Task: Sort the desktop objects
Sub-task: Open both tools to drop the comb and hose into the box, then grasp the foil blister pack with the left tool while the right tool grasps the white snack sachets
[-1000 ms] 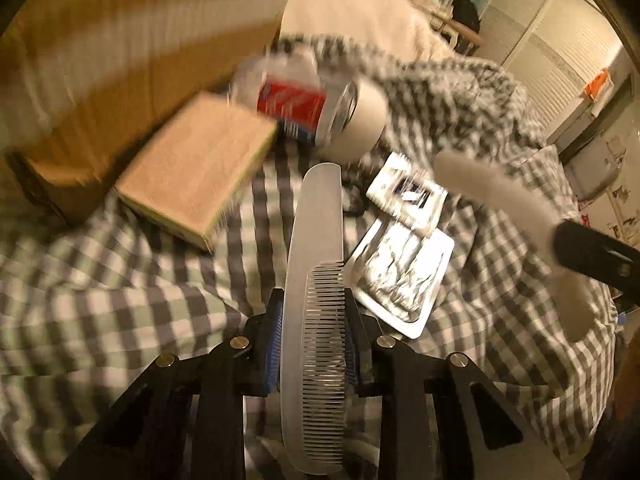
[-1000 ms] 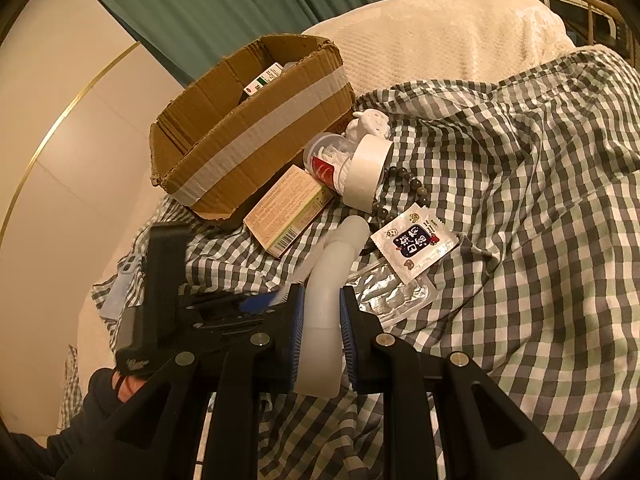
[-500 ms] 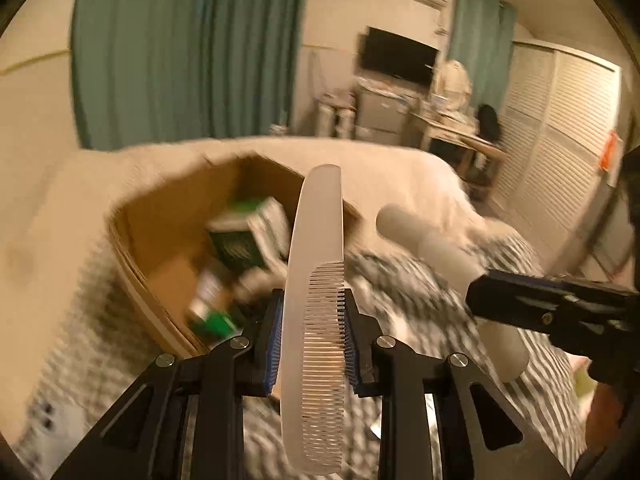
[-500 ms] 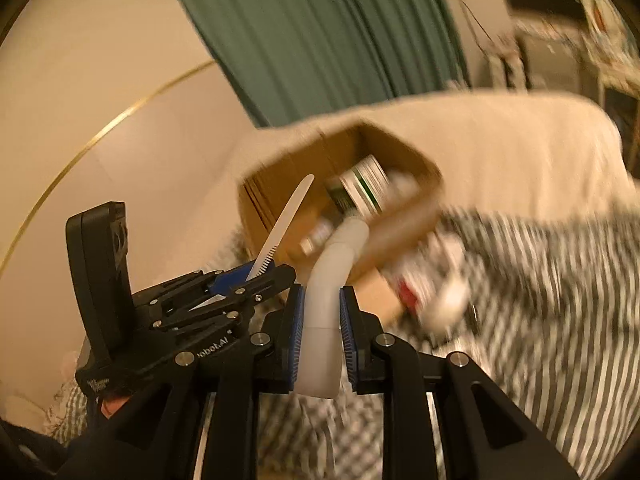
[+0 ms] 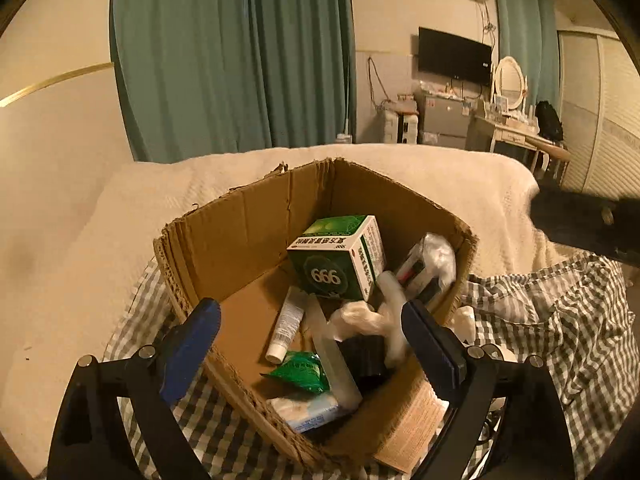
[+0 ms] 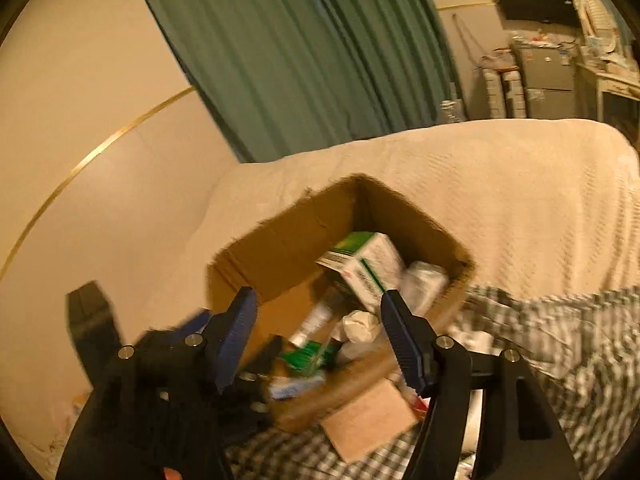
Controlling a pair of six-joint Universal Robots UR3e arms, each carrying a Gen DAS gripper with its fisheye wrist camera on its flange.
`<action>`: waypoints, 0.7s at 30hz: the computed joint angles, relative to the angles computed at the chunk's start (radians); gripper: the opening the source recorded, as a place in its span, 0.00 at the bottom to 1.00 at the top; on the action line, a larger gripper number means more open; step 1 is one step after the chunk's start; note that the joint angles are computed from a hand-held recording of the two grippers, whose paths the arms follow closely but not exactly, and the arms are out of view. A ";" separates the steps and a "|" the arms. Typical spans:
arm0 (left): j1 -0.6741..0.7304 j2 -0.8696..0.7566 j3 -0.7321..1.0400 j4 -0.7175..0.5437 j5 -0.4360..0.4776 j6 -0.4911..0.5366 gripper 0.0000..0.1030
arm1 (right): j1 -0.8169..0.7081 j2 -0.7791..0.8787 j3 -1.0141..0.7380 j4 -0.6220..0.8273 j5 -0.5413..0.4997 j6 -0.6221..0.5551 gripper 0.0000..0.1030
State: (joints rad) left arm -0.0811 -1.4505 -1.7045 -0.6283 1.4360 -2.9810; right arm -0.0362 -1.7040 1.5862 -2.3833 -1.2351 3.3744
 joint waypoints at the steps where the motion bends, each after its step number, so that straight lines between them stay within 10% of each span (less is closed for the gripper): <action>1: 0.011 0.033 -0.028 0.003 -0.027 0.001 0.92 | -0.021 -0.057 0.052 0.011 -0.003 -0.018 0.62; 7: 0.008 0.259 -0.190 -0.060 -0.107 -0.010 0.99 | -0.161 -0.404 0.294 0.173 -0.026 -0.155 0.62; 13: -0.233 0.292 -0.330 0.001 0.078 -0.068 1.00 | -0.337 -0.689 0.505 0.410 -0.017 -0.369 0.63; 21: -0.487 0.120 -0.473 0.145 0.223 -0.057 1.00 | -0.294 -0.577 0.737 0.279 -0.101 -0.423 0.63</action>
